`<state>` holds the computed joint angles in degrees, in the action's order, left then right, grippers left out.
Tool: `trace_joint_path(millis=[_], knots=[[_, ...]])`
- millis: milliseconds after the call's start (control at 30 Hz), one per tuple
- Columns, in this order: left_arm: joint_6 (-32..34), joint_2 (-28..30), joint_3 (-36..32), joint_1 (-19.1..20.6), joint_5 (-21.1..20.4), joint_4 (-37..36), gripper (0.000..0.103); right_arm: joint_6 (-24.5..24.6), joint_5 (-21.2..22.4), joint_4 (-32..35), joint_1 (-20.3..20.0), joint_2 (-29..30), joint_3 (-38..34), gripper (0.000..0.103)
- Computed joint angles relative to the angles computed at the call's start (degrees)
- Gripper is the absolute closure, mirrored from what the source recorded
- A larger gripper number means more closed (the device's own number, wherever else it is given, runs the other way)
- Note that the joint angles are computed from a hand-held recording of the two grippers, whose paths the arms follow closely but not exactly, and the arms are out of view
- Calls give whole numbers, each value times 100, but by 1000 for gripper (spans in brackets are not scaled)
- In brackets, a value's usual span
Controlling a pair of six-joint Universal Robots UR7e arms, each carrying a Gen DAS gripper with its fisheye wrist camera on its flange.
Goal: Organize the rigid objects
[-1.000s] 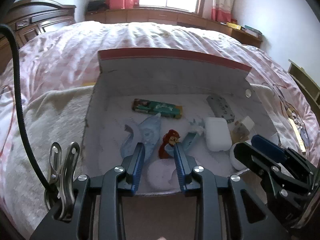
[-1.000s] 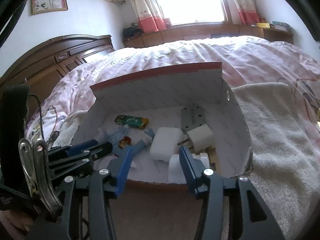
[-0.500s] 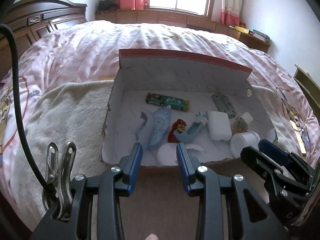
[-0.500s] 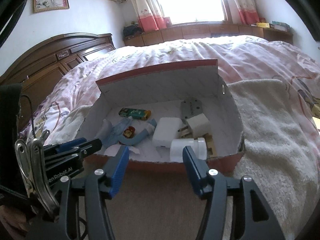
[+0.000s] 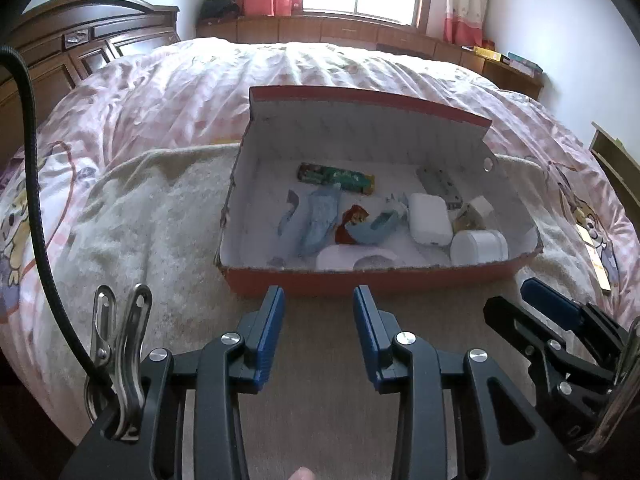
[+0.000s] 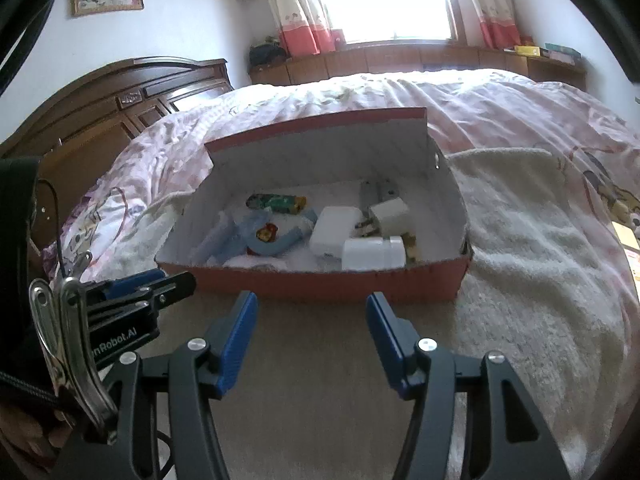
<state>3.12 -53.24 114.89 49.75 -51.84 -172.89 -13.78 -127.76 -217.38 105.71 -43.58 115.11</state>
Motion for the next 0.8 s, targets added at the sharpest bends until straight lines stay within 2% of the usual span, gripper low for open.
trace_joint_path(millis=[367, 800], knots=[[-212, -22, 224, -15, 88, 78, 66, 181, -244, 63, 9, 55, 171, 41], [-205, 166, 251, -12, 146, 125, 66, 496, -318, 193, -186, 105, 215, 41]])
